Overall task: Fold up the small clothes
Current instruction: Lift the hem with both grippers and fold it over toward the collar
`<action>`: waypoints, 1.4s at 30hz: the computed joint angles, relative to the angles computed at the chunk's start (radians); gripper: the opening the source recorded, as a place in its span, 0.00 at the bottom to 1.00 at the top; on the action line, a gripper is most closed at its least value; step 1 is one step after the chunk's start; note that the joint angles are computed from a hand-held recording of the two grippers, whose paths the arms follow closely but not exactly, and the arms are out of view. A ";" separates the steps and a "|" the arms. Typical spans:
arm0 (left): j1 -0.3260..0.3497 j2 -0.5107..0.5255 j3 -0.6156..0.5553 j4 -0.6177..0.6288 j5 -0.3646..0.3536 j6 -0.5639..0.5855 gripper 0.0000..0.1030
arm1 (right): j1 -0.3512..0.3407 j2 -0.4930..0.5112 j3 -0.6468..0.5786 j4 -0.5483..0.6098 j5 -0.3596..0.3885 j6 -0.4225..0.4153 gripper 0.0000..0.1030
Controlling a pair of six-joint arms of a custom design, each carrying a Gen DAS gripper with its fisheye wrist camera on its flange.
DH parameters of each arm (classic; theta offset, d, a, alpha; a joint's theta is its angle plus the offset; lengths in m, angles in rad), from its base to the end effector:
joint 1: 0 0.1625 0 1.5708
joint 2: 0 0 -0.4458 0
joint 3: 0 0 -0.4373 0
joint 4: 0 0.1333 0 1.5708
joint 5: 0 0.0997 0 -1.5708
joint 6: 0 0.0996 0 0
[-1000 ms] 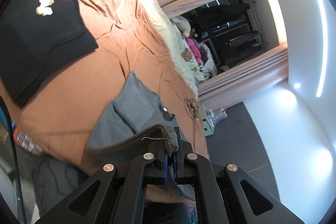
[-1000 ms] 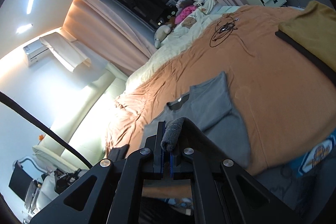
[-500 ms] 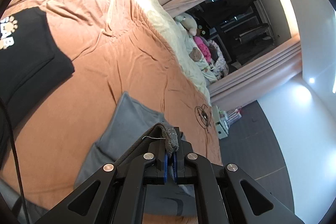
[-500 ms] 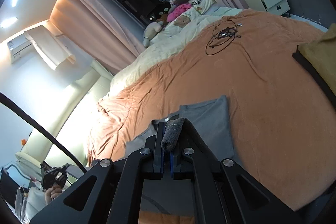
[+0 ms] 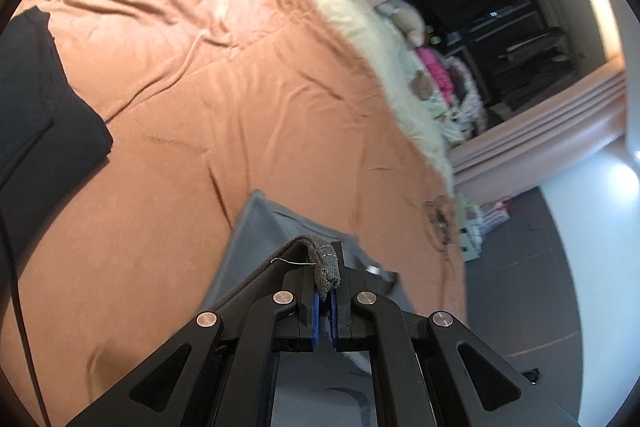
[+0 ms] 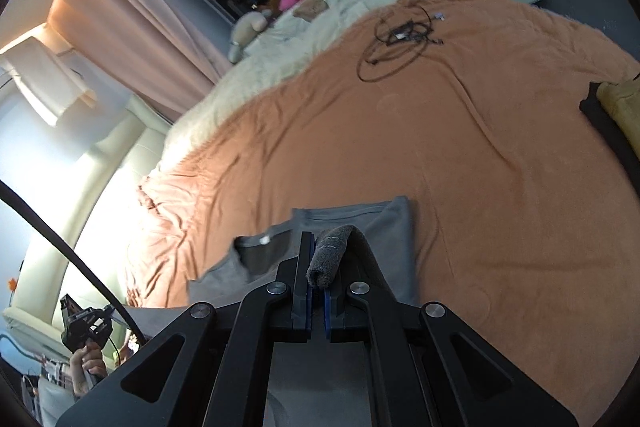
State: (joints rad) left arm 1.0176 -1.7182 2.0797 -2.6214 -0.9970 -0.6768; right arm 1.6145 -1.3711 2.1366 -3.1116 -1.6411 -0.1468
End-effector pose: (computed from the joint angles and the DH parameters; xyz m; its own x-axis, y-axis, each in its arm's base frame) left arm -0.0895 -0.5015 0.4476 -0.9524 -0.2962 0.0716 -0.2450 0.6044 -0.7581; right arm 0.1500 -0.5385 0.2953 -0.9834 -0.0989 0.1520 -0.1770 0.7067 -0.6851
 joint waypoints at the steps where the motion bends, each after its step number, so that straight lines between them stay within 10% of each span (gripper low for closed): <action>1: 0.024 0.024 -0.010 -0.005 -0.005 -0.001 0.03 | 0.003 0.010 -0.016 0.014 -0.005 0.008 0.00; 25: 0.276 0.371 -0.231 0.079 -0.016 0.033 0.03 | 0.009 0.340 -0.374 0.208 -0.224 0.093 0.00; 42: 0.166 0.316 -0.272 0.096 0.032 0.088 0.03 | 0.074 0.256 -0.355 0.171 -0.229 0.082 0.00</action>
State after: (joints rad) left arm 1.1837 -1.4022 1.8078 -2.5252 -0.9649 -0.5884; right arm 1.6880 -1.1156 1.7819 -2.9405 -1.8699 -0.0645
